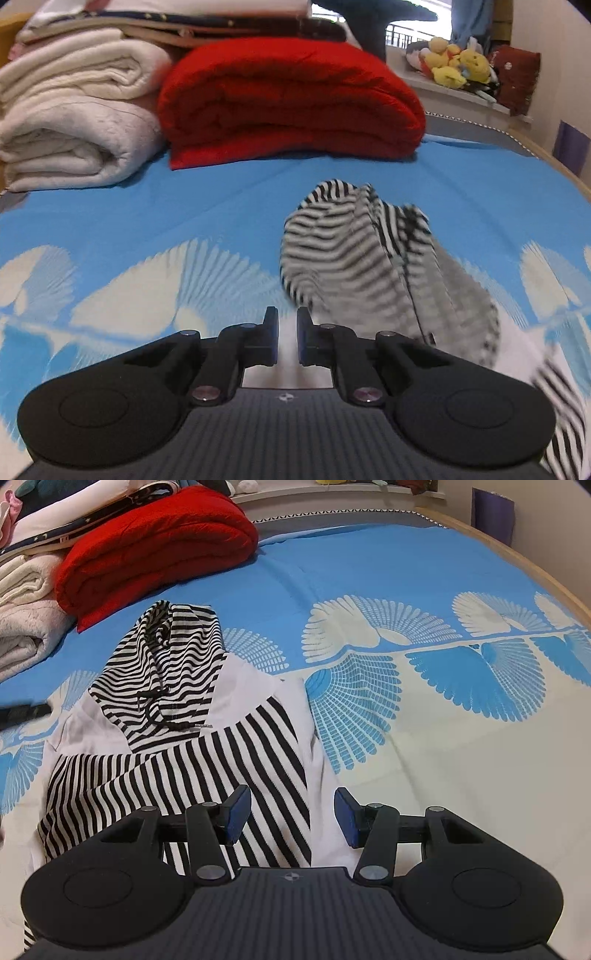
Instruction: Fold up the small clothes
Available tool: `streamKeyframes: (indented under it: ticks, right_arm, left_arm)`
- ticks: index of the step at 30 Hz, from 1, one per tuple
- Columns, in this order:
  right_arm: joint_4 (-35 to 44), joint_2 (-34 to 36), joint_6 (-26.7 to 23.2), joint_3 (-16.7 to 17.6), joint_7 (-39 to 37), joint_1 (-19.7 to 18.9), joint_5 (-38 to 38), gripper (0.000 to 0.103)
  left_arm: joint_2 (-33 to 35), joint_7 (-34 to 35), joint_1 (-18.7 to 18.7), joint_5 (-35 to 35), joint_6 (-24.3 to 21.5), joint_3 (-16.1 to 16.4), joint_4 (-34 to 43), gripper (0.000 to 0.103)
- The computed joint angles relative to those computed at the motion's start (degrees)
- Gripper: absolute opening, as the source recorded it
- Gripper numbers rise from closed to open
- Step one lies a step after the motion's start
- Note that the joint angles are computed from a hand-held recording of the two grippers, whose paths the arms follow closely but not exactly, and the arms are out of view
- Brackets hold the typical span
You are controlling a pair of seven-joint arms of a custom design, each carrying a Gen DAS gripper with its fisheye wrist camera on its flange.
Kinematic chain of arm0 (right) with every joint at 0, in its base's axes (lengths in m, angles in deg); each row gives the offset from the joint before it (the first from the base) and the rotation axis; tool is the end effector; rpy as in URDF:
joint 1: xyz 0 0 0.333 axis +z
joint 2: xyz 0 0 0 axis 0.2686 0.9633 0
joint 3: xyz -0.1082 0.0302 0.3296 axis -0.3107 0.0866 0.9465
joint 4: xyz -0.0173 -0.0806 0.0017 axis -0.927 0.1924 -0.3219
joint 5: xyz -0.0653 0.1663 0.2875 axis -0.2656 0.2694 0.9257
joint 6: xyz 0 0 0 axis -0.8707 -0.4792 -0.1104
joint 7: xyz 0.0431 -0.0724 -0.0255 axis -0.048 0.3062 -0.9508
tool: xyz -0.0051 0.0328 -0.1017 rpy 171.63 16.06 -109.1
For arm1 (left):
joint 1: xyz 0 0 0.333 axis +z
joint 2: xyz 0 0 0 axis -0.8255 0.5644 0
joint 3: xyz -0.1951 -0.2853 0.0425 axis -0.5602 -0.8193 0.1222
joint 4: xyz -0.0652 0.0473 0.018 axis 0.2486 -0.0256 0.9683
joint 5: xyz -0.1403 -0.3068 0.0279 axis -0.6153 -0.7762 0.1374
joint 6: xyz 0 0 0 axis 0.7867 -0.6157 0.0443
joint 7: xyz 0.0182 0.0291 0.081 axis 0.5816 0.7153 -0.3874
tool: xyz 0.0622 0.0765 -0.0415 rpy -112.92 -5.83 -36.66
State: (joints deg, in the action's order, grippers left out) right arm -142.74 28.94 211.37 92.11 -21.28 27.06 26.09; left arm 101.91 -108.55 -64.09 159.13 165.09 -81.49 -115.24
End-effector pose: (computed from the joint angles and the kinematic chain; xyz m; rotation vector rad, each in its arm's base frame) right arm 0.5020 0.0822 0.3783 -2.0196 1.5454 -0.3253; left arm 0.5457 -0.1432 0.3462 -2.0502 1.2391 -0.5036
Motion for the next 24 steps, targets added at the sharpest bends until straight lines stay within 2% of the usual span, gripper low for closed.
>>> streamKeyframes:
  ticks: [4,5,6,8,10,12,13,15,18,19,20,21,22,23,24]
  right_arm:
    - [1.2,1.0,-0.6,-0.5,2.3,0.1,-2.1,0.052]
    - [1.4,1.3,-0.7,-0.5,2.8,0.0,-2.7,0.052]
    - [1.6,1.5,-0.7,-0.5,3.2,0.0,-3.2,0.052]
    - [2.1,2.3,-0.8,-0.5,4.2,0.1,-4.6,0.052]
    - [2.6,3.0,-0.6,-0.6,5.6,0.2,-6.3,0.052]
    - [3.0,4.0,-0.4,-0.9,7.5,0.3,-8.5,0.052]
    - [3.3,4.5,-0.4,-1.0,8.5,0.4,-9.5,0.052]
    - [3.7,5.3,-0.6,-1.3,10.9,0.5,-11.9,0.052]
    - [4.5,6.2,-0.8,-0.9,12.4,0.0,-13.9,0.052]
    - [4.7,6.5,-0.8,-0.7,12.6,-0.2,-14.4,0.052]
    - [4.8,6.7,-0.7,-0.7,13.1,-0.3,-14.9,0.052]
    - [5.0,6.8,-0.7,-0.7,13.7,-0.3,-15.3,0.052]
    - [5.2,7.0,-0.7,-0.5,13.9,-0.6,-15.5,0.052]
    - [5.4,7.1,-0.6,-0.3,14.0,-0.8,-15.7,0.052]
    - [5.6,7.1,-0.6,-0.3,14.4,-0.9,-16.0,0.052]
  left_arm:
    - [8.3,4.3,4.2,-2.8,7.2,2.5,10.0,0.013]
    - [10.5,5.6,4.9,-4.5,8.2,3.1,12.7,0.018]
    - [12.6,7.3,5.7,-7.0,9.2,3.5,15.2,0.031]
    - [17.4,13.2,7.9,-14.0,10.9,3.0,20.8,0.040]
    - [22.5,23.1,10.8,-22.5,10.0,0.3,27.2,0.044]
    - [27.0,33.1,12.8,-30.3,6.0,-2.9,34.0,0.056]
    - [29.1,36.2,13.1,-32.9,4.7,-3.5,37.4,0.057]
    - [32.9,39.6,12.9,-36.9,3.0,-3.7,43.7,0.063]
    - [37.5,43.7,11.4,-41.1,-1.1,-2.5,51.4,0.063]
    - [38.7,45.3,10.8,-42.2,-2.6,-2.2,53.4,0.062]
    - [39.2,46.2,10.3,-42.7,-2.5,-1.6,54.0,0.055]
    - [39.1,46.7,10.0,-42.7,-0.7,-0.9,53.4,0.031]
    - [38.8,48.3,10.4,-43.3,1.2,-1.2,52.6,0.015]
    - [38.2,49.3,10.2,-43.7,2.3,-1.0,51.7,0.007]
    - [36.6,48.6,8.5,-42.4,2.8,1.2,50.0,0.007]
